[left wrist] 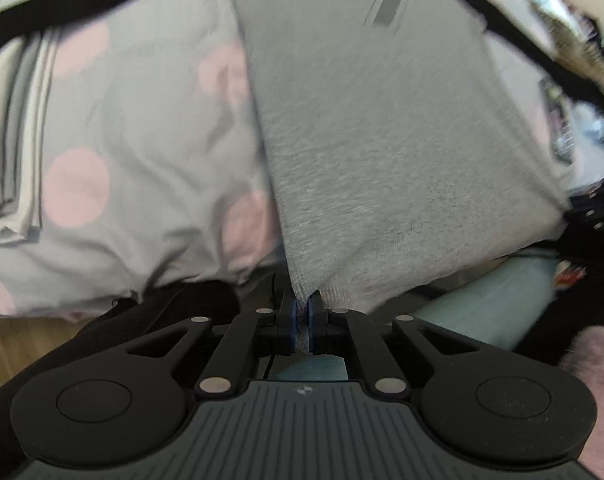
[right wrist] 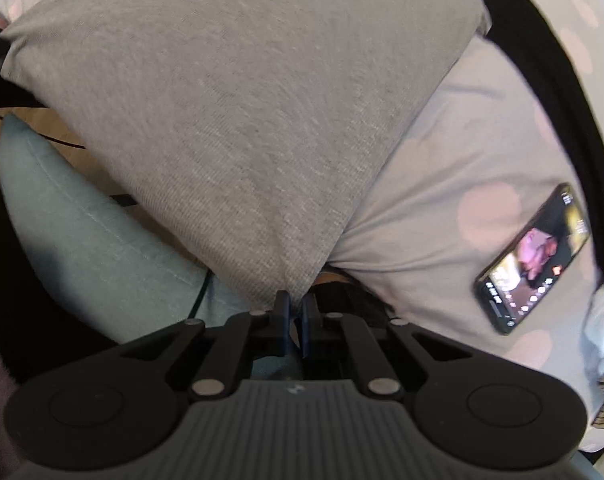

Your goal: Fold clothes

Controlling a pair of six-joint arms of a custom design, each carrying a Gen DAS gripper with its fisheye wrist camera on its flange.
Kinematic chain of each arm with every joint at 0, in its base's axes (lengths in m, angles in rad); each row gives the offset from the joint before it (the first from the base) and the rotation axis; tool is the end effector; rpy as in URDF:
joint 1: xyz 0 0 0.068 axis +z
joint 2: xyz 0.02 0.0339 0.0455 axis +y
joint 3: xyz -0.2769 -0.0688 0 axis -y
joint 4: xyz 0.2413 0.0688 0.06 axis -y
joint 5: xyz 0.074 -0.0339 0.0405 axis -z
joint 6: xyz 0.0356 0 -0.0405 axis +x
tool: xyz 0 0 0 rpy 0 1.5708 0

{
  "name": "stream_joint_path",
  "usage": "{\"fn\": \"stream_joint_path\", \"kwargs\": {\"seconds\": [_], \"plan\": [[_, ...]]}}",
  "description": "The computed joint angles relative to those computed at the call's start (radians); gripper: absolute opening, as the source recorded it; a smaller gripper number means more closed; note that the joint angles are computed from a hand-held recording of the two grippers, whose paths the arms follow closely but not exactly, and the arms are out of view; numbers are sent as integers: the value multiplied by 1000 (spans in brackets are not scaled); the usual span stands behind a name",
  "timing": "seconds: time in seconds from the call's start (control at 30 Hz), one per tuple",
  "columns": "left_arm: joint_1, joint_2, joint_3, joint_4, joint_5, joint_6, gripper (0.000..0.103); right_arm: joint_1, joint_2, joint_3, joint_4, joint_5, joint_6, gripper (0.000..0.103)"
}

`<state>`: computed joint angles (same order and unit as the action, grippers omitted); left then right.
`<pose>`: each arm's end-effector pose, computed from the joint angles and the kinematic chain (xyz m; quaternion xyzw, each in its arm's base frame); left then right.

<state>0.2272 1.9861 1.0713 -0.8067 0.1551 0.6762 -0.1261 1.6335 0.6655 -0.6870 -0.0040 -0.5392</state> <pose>0.3033 0.0645 0.1043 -0.2156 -0.9705 0.1023 0.0338 0.2127 -0.0268 0.1159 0.2048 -0.9779 -0.0156 0.0391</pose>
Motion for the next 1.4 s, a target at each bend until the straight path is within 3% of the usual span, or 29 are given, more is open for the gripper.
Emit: {"fn": "stream_joint_path", "kwargs": {"seconds": [0.2,0.37,0.43,0.57,0.83,1.17,1.3,1.4], "plan": [[-41,179,44,52,-96,-31,5,-4,179,-7,128,-10,50,8],[-45,205,61,63,-134,-58,8,-22,219,-16,169,-15,65,16],[-32,181,69,55,-85,-45,8,-48,212,-8,165,-35,64,21],[-19,141,117,31,13,-41,15,-126,163,29,174,-82,72,22],[-39,140,295,47,155,-150,17,-375,131,190,267,-136,136,23],[-113,238,437,184,144,-318,19,-594,245,428,410,18,124,33],[-141,301,497,205,113,-364,19,-642,299,493,443,67,102,50],[-156,332,543,187,110,-383,19,-674,334,537,452,84,90,53]]}}
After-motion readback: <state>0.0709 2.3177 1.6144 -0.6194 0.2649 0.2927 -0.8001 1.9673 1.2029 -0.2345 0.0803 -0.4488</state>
